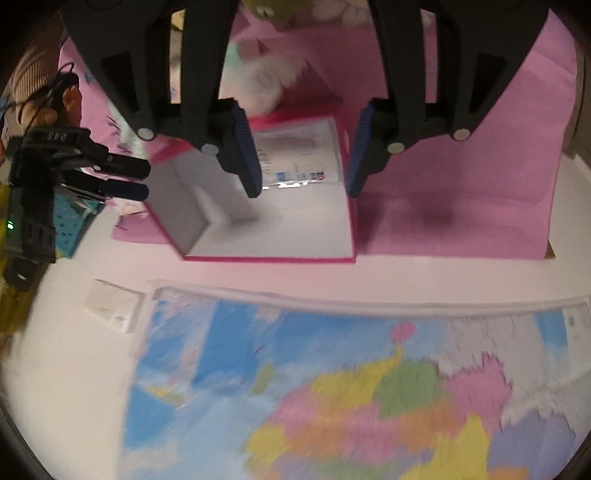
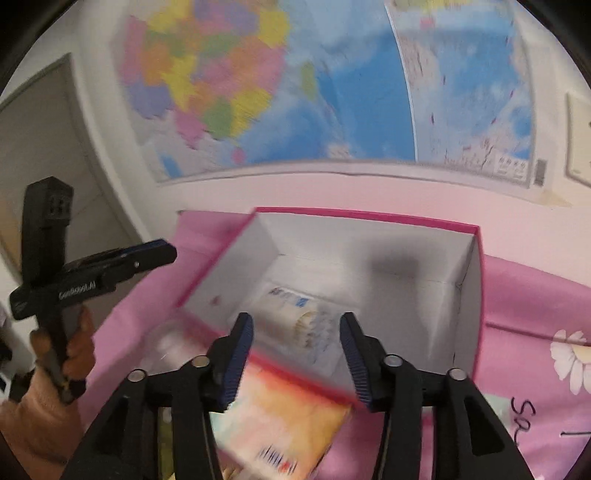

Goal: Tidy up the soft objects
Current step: 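Move the right tool back to the green plush toy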

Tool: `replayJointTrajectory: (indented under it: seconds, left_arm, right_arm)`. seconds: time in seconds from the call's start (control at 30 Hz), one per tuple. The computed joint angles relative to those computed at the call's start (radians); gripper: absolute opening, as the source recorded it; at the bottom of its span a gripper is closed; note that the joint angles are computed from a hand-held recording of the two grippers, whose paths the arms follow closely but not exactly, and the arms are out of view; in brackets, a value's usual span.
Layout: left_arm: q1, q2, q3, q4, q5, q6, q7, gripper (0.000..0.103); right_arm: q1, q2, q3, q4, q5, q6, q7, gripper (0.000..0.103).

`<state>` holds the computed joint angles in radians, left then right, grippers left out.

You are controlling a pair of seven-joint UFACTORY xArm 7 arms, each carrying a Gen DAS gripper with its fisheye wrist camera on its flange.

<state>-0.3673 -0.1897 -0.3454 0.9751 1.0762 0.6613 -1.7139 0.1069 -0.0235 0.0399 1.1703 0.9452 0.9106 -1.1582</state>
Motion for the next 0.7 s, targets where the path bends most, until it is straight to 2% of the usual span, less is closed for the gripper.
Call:
replayJointTrajectory:
  seconds: [0.13, 0.3, 0.37, 0.6, 0.7]
  left_arm:
    - [-0.028, -0.070, -0.055, -0.048, 0.026, 0.029, -0.013, 0.058]
    - [-0.064, -0.082, -0.102, -0.092, -0.019, 0.036, 0.000, 0.058]
    - [-0.078, -0.068, -0.122, -0.099, -0.037, 0.067, -0.006, 0.058]
    - [-0.131, -0.045, -0.109, -0.162, -0.121, 0.061, -0.006, 0.058]
    - [-0.123, -0.061, -0.083, -0.205, -0.141, 0.010, -0.027, 0.058]
  right_arm:
    - [-0.024, -0.109, -0.048, -0.099, 0.049, 0.089, -0.089, 0.053]
    - [-0.037, -0.209, -0.106, -0.198, 0.025, 0.181, -0.114, 0.053]
    - [-0.047, -0.254, -0.135, -0.244, 0.014, 0.239, -0.122, 0.053]
    - [-0.051, -0.371, -0.183, -0.370, -0.058, 0.388, -0.123, 0.053]
    - [-0.028, -0.434, -0.170, -0.435, -0.074, 0.426, -0.151, 0.053]
